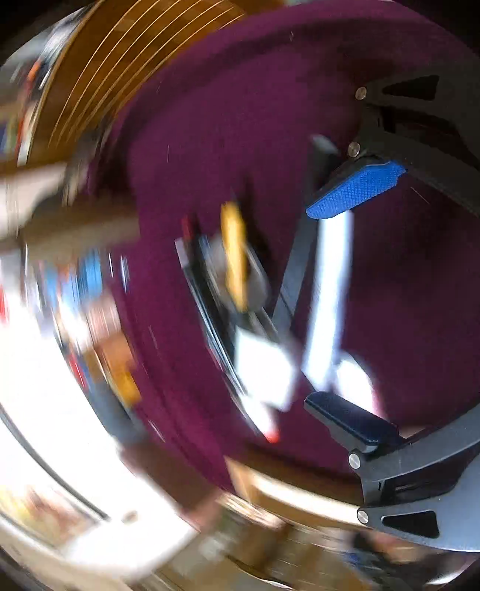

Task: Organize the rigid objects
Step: 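Drop the charger in the tray with left gripper while right gripper carries dropper bottle there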

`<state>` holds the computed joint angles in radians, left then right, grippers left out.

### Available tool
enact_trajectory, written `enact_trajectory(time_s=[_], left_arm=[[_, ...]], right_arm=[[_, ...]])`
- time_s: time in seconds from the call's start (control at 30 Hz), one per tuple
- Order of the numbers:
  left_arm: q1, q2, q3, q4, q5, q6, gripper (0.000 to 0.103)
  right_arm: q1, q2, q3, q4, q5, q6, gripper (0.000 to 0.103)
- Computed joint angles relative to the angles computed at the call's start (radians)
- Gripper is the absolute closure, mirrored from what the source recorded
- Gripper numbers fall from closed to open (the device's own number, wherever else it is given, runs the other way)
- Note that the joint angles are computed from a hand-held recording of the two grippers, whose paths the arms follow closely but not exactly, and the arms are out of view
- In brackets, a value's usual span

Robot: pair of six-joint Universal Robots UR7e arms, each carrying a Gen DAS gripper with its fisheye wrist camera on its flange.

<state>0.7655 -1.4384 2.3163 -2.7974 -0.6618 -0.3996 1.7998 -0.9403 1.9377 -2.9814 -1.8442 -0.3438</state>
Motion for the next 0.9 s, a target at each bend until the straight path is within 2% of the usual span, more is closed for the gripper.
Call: enact_trajectory(time_s=[0.13,0.2,0.27,0.33,0.4,0.47,0.63,0.67,0.8,0.9], left_arm=[[-0.003,-0.115,0.056,0.034,0.009,-0.092,0.051],[0.001,-0.149,0.076,0.039,0.012,-0.119,0.051],[0.004,-0.177,0.093,0.056,0.011,-0.155,0.051],[0.006,-0.205,0.111,0.064,0.004,-0.18,0.051],[0.003,-0.229,0.126,0.077,0.006,-0.201,0.051],[-0.003,-0.25,0.134,0.094,0.012,-0.215,0.051],[-0.029,-0.315,0.144,0.12,0.029,-0.212,0.051],[-0.028,-0.324,0.139,0.119,0.027,-0.2,0.051],[-0.002,-0.326,0.089,0.127,0.022,-0.156,0.051],[0.044,-0.299,0.022,0.12,-0.001,-0.1,0.051]], right_arm=[[0.063,0.034,0.021,0.11,-0.022,-0.04,0.008],[0.097,0.085,0.015,0.112,-0.077,-0.065,0.014],[0.123,0.123,0.004,0.112,-0.126,-0.073,0.035],[0.144,0.163,-0.007,0.069,-0.167,-0.086,0.039],[0.162,0.197,-0.015,0.012,-0.218,-0.115,0.053],[0.178,0.214,-0.015,-0.026,-0.259,-0.135,0.078],[0.167,0.145,0.009,0.061,-0.16,-0.079,0.079],[0.161,0.118,0.002,0.11,-0.089,-0.046,0.079],[0.159,0.107,-0.086,0.229,0.114,0.039,0.079],[0.163,0.174,-0.209,0.307,0.241,0.134,0.079]])
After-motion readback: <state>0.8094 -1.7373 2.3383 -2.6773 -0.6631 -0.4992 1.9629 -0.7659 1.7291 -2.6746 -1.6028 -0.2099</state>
